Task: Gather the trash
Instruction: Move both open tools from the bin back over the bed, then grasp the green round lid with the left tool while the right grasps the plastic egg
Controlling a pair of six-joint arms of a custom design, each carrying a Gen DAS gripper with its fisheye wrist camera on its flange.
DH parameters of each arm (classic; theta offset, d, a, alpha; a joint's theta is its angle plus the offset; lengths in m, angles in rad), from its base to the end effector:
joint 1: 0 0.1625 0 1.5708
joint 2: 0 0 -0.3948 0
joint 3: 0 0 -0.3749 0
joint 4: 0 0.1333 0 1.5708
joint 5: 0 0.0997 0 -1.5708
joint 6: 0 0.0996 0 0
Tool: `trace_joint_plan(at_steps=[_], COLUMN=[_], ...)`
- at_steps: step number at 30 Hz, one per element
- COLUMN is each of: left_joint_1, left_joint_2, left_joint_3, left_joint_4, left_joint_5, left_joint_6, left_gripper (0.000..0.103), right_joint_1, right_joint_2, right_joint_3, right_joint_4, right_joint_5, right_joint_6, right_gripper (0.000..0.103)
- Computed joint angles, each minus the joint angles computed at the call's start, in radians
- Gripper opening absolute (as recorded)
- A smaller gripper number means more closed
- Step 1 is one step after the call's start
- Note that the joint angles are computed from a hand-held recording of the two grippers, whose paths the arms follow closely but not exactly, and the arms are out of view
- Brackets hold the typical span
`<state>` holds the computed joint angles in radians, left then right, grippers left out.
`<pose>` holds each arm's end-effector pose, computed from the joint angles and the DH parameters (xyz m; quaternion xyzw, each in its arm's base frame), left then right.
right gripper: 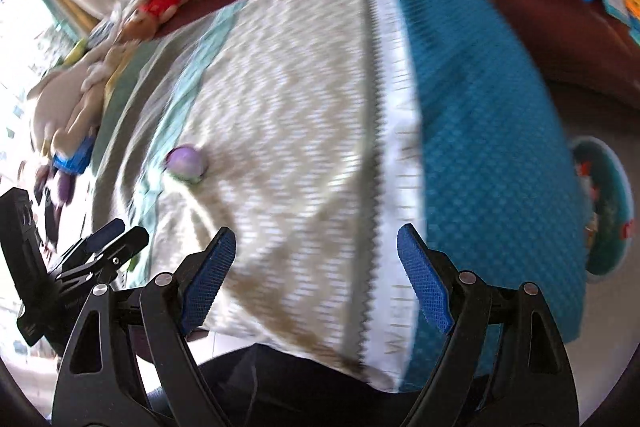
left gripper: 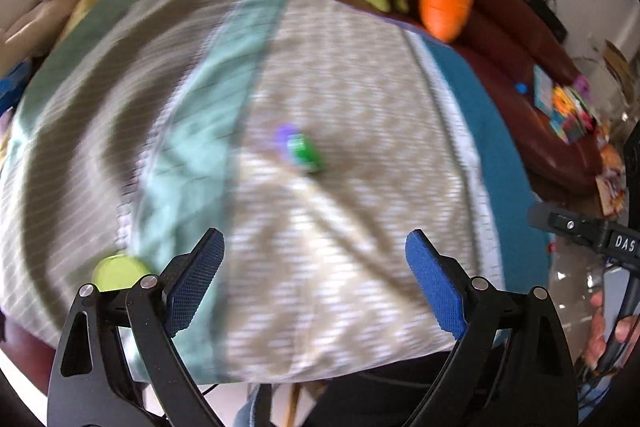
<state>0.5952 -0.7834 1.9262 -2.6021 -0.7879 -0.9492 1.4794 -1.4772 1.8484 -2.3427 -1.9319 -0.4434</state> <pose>-0.3219 -0.4638 0.0188 0.0334 0.9226 -0.2831 0.2600 0.0508 -0.5212 0.3727 0.1336 -0.9554 0.1423 0.2215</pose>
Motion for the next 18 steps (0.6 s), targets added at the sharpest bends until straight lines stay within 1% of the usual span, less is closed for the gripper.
trace_joint_plan(at_steps=[3, 8, 11, 13, 15, 16, 18], left_joint_1=[-0.005, 0.001, 0.012, 0.02, 0.032, 0.04, 0.052], left_joint_2=[-0.067, -0.156, -0.184, -0.192, -0.193, -0.191, -0.181], left_joint_3=[0.078, 0.187, 0.233, 0.25, 0.257, 0.261, 0.259], left_joint_4=[0.06, 0.133, 0.145, 0.148, 0.153, 0.146, 0.141], left_joint_5=[0.039, 0.046, 0.043, 0.044, 0.036, 0.03, 0.021], left_joint_6=[-0.047, -0.119, -0.15, -0.16, -0.16, -0.155, -0.146], left_gripper=[0.092, 0.092, 0.092, 0.087, 0.075, 0.073, 0.055], right_joint_1=[0.026, 0.064, 0.082, 0.092, 0.098, 0.101, 0.103], right_joint_2=[0.044, 0.116, 0.146, 0.163, 0.18, 0.189, 0.208], right_joint_3=[-0.01, -0.017, -0.015, -0.011, -0.01, -0.011, -0.018], right_joint_4=[0.028, 0.055, 0.064, 0.062, 0.063, 0.063, 0.063], right_joint_5=[-0.007, -0.019, -0.032, -0.042, -0.043, -0.043, -0.045], right_joint_6=[0.007, 0.017, 0.017, 0.015, 0.016, 0.017, 0.021], right_gripper=[0.079, 0.079, 0.079, 0.079, 0.079, 0.079, 0.079])
